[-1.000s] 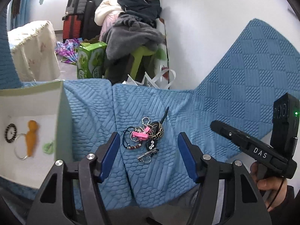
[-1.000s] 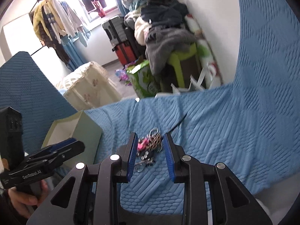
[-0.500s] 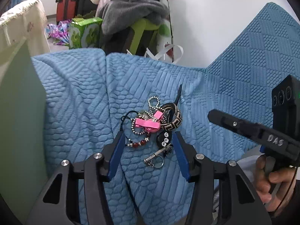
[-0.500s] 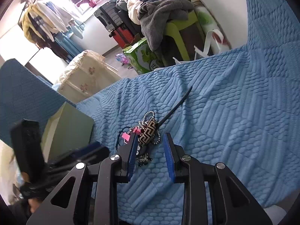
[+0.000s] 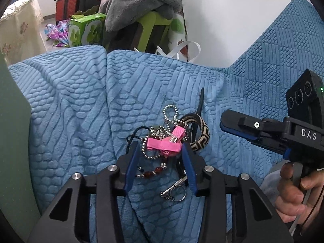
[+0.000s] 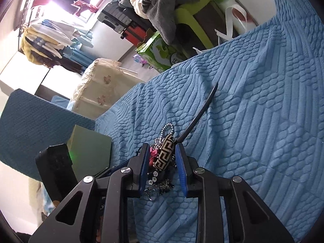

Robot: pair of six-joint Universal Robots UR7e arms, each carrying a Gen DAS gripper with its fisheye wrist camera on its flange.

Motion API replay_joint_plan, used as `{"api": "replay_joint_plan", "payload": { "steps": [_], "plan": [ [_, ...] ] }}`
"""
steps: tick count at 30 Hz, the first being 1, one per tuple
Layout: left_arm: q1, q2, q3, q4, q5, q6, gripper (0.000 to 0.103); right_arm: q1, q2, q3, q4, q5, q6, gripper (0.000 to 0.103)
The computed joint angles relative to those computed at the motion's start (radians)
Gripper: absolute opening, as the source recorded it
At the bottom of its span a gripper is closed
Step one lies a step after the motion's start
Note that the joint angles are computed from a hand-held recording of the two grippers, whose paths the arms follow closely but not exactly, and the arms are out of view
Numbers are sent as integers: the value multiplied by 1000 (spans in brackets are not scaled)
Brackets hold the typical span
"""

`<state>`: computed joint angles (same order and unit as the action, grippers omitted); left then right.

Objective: Organize jewelry
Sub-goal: 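Grasp the pink clip keychain with the left gripper while the right gripper grasps the patterned hair clip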

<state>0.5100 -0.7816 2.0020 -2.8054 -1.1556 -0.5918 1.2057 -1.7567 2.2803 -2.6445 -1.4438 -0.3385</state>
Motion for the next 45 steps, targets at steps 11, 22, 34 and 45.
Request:
{"api": "replay_joint_plan", "payload": {
  "steps": [11, 22, 34, 45],
  "plan": [
    [9, 22, -5, -50, -13, 30, 37, -9, 35, -20, 29, 5, 25, 28],
    [0, -10, 22, -75, -17, 21, 37, 7, 49, -13, 9, -22, 32, 9],
    [-42, -108, 72, -56, 38, -24, 37, 60, 33, 28, -99, -124, 43, 12],
    [-60, -152, 111, -70, 67, -46, 37, 106, 100, 21, -138, -211, 16, 19]
  ]
}}
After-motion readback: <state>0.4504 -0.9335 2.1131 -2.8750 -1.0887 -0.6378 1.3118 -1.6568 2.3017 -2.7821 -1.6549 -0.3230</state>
